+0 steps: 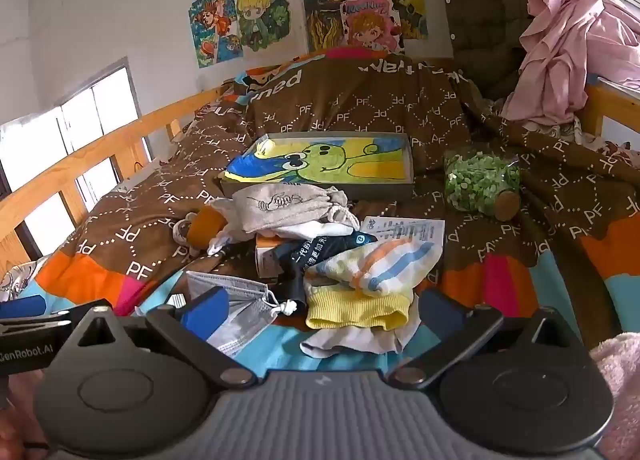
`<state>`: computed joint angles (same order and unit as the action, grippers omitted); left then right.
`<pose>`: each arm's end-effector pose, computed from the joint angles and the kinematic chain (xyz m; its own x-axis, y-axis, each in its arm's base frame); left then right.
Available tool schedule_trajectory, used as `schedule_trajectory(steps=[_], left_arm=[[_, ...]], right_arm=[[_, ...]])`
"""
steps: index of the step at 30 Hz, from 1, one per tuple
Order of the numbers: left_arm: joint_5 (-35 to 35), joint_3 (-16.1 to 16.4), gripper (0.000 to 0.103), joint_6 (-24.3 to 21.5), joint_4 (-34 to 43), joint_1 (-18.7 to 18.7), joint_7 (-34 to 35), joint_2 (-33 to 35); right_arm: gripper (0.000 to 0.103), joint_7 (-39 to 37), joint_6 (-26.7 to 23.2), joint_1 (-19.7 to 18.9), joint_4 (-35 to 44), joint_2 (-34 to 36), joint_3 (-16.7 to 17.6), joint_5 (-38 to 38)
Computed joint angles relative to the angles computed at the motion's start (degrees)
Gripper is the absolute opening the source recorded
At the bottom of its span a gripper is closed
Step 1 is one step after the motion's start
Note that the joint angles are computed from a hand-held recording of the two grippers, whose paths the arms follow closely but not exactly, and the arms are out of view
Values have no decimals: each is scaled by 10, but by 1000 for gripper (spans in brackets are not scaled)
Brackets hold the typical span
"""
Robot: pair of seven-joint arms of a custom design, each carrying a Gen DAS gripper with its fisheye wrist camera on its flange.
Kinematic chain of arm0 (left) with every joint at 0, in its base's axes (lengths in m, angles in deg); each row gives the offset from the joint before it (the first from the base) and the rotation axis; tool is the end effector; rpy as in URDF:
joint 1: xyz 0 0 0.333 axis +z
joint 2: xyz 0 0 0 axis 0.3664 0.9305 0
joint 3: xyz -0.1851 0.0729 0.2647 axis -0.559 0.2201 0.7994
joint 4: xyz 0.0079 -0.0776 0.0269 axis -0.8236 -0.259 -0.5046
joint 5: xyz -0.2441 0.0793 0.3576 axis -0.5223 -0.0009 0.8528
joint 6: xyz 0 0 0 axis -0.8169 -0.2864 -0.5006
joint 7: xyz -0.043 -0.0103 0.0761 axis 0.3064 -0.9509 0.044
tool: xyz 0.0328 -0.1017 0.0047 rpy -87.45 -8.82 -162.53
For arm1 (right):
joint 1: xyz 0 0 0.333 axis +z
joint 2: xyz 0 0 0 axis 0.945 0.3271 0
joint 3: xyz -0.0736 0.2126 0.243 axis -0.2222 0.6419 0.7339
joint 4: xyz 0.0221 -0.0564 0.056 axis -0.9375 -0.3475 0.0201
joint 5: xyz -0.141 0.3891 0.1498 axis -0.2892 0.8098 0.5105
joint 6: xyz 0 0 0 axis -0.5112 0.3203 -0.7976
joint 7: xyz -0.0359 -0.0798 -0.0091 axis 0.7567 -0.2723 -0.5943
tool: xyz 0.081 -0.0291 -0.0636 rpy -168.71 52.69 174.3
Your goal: Organize soft objects
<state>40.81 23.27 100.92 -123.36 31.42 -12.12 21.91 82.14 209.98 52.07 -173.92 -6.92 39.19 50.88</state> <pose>0.4587 -0.2905 0.4914 -0.3553 -0.9347 0.0082 -0.4864 0.1774 -0.8556 0.3766 0.1836 0.4877 -0.3215 -0.9335 -0.1591 -0.4231 0.2919 -0.8578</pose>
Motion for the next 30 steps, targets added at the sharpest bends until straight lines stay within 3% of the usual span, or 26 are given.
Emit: schedule_trajectory(steps=[21,29,30], left_arm=[[6,18,102,-7,1,-19,-1,3],[5,39,102,-8,-3,-39,1,1],[11,27,102,-9,2,-29,-4,4]], right_arm=[[103,2,-2,-1,3,6,0,-6],[103,4,-3,-1,4,8,0,-8],[103,4,-3,-1,4,9,0,-9]])
